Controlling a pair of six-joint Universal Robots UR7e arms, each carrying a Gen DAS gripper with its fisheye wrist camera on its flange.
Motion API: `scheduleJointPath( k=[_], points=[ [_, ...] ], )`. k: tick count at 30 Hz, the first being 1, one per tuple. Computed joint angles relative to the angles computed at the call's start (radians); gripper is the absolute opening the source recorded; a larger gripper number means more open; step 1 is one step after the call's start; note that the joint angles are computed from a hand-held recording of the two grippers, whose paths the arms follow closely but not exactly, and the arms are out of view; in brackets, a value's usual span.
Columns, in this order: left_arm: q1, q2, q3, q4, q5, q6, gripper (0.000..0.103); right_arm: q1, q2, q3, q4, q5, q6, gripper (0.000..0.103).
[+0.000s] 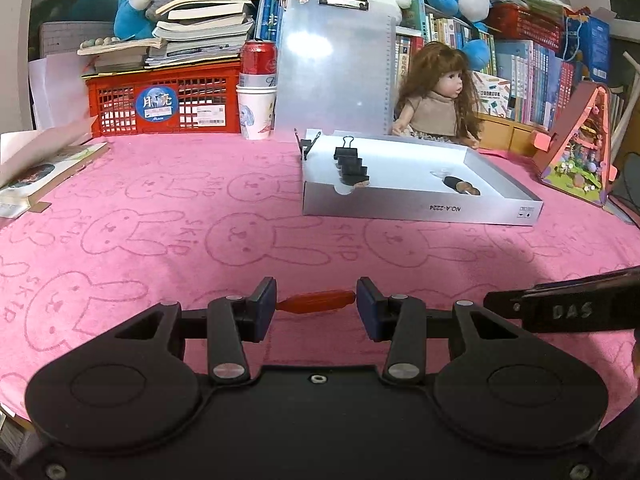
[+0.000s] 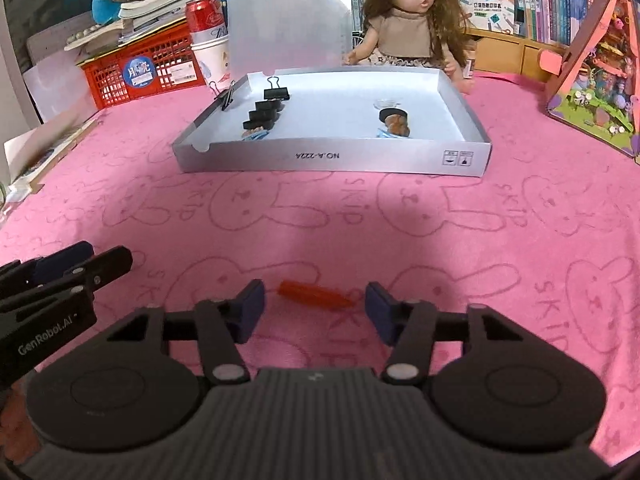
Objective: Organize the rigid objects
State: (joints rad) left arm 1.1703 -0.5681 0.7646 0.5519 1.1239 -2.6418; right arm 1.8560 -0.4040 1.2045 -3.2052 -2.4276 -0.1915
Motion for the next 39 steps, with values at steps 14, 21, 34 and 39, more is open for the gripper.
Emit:
scheduleJointPath(
  k=[14,21,34,39],
  points=[
    [-0.017,0.006,0.025,-0.006,0.034,0.011,0.042,-0.025,-0.044,0.118,-0.191,0.099,-0.392,0.048],
    [-0.021,0.007,0.056,-0.055,0.055,0.062,0.042,-0.046,-0.061,0.145,-0.244,0.108,-0.365,0.064],
    [-0.027,-0.010,0.129,-0.124,-0.005,0.057,0.058,-0.043,-0.072,0.179,-0.307,0.117,-0.277,0.074],
    [-0.029,-0.023,0.148,-0.120,-0.013,0.012,0.059,-0.044,-0.087,0.192,-0.265,0.132,-0.227,0.074]
  ],
)
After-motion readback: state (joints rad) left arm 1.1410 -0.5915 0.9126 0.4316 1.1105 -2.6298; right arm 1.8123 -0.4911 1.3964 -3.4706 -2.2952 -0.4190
